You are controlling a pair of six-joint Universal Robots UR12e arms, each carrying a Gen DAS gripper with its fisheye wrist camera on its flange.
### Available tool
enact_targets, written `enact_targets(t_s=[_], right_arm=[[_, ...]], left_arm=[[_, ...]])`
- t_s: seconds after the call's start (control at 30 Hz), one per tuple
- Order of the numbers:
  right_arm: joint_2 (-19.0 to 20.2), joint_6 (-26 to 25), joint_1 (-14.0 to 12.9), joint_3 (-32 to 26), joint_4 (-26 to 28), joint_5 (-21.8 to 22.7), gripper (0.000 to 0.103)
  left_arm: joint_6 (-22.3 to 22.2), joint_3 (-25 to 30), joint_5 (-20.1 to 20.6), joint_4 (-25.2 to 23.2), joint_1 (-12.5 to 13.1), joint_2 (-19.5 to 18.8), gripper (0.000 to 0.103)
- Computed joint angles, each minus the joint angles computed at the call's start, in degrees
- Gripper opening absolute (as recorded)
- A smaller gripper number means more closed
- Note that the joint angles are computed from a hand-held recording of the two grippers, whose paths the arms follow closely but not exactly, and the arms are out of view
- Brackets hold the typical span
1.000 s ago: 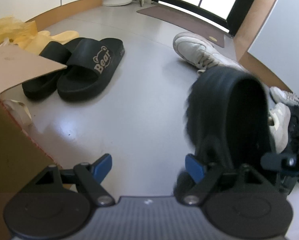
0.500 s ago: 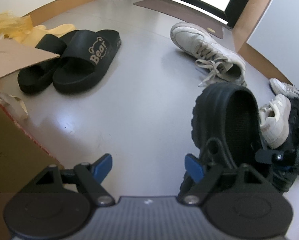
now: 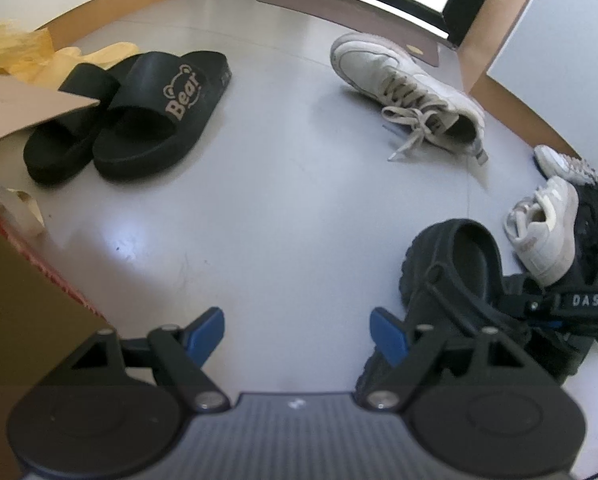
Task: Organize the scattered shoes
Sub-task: 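Lower the held clog beside the other black clog with the right gripper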
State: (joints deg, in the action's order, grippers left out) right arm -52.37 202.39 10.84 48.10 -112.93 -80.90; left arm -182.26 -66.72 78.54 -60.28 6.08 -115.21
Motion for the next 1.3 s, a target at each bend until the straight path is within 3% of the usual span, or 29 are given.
enact_targets(t_s=[0.2,0.23,0.27,0.33,0.57,0.87,1.07,1.3], right_arm=[[0.25,-0.07,0.01,-0.04,-0.39,-0.34,0.026],[0.36,-0.82,-0.11,-0.38,-0.05,0.22,0.029],[0.33,-1.25,-0.12,-0.44,-0.18,0.34,0.041],[0.08,-1.81,-0.03,-0.29,-0.99,0.04,0.056],[-0.88,-1.82,-0.25,0.51,-1.86,0.7,0.069],[-4.39,-4.99,-1.03,5.5,-6.82,1.29,0.082],[-7.47,-7.48,-2.04,10.4,-10.83,1.61,0.084],[-10.5,-6.86,-3.57,15.53,-10.55,-0.11,0.085]], left_arm=[[0.67,0.11,-0.09,-0.08,-0.07,-0.02,0.082],[0.6,0.12,-0.05,-0.16,-0.08,0.0,0.082],[0.42,0.12,-0.06,-0.27,-0.07,0.03,0.082],[0.35,0.08,-0.31,-0.35,-0.06,0.11,0.082],[0.98,0.51,-0.73,-0.46,-0.54,-0.03,0.082],[1.2,1.0,-0.81,-0.35,-1.46,-0.14,0.082],[2.8,1.78,-1.82,1.48,-2.38,-0.38,0.085],[3.75,2.96,-1.88,1.07,-3.23,-1.23,0.086]])
